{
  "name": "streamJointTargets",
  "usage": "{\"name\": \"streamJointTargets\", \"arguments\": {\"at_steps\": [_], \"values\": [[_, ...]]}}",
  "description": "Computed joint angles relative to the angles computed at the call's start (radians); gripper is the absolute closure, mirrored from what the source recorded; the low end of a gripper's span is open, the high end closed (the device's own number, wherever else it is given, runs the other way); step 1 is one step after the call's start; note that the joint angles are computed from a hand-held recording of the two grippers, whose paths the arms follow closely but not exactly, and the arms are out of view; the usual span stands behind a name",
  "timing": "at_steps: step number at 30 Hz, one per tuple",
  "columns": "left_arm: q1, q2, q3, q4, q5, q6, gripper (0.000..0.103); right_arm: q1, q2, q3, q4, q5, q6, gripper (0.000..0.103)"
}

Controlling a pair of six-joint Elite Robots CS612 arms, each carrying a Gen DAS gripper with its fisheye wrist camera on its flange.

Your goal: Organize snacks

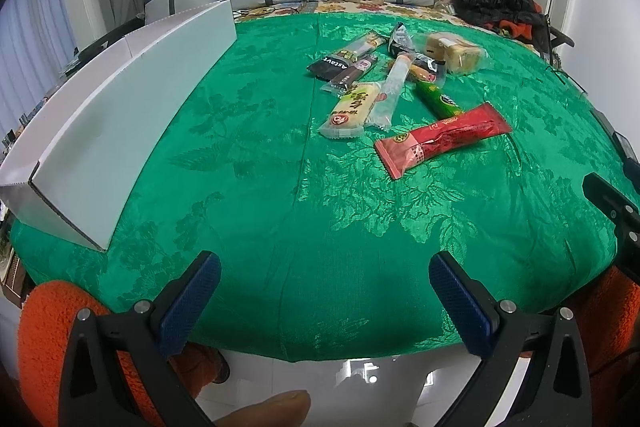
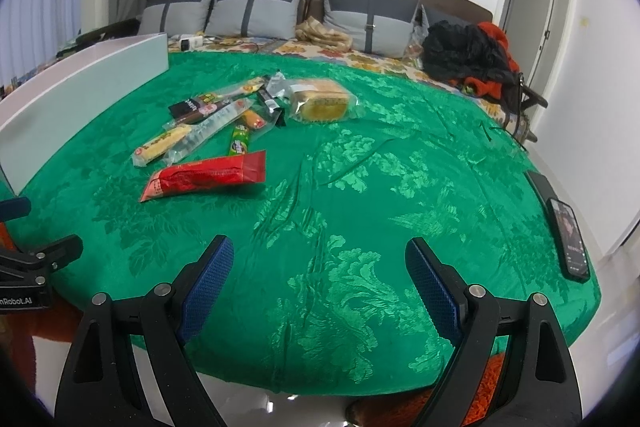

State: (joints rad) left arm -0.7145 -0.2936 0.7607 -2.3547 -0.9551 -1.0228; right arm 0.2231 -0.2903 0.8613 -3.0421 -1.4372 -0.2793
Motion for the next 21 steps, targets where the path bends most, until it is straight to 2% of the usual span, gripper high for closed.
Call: {"name": "streamJointTargets", "arguments": {"at_steps": [11, 15, 18, 21], "values": [[0.007, 0.005, -0.009, 0.022, -0.027, -0.012, 0.0, -0.002, 0.005, -0.016, 0.038, 0.009, 0.01, 0.013], [0.019, 0.013, -0.028, 0.043, -0.055, -0.014, 0.0, -0.002, 0.011, -0.032, 0.079, 0.01, 0.016, 0.013], [0.035, 0.038, -0.083, 0.08, -0.084, 0.024, 0.0, -0.005, 0.015, -0.043, 0.099, 0.02, 0.027, 0.013], [0.055, 0.06, -0.125, 0.105, -0.137, 0.017, 0.0, -0.007, 0.018, -0.05, 0.116, 0.027, 0.038, 0.013]]}}
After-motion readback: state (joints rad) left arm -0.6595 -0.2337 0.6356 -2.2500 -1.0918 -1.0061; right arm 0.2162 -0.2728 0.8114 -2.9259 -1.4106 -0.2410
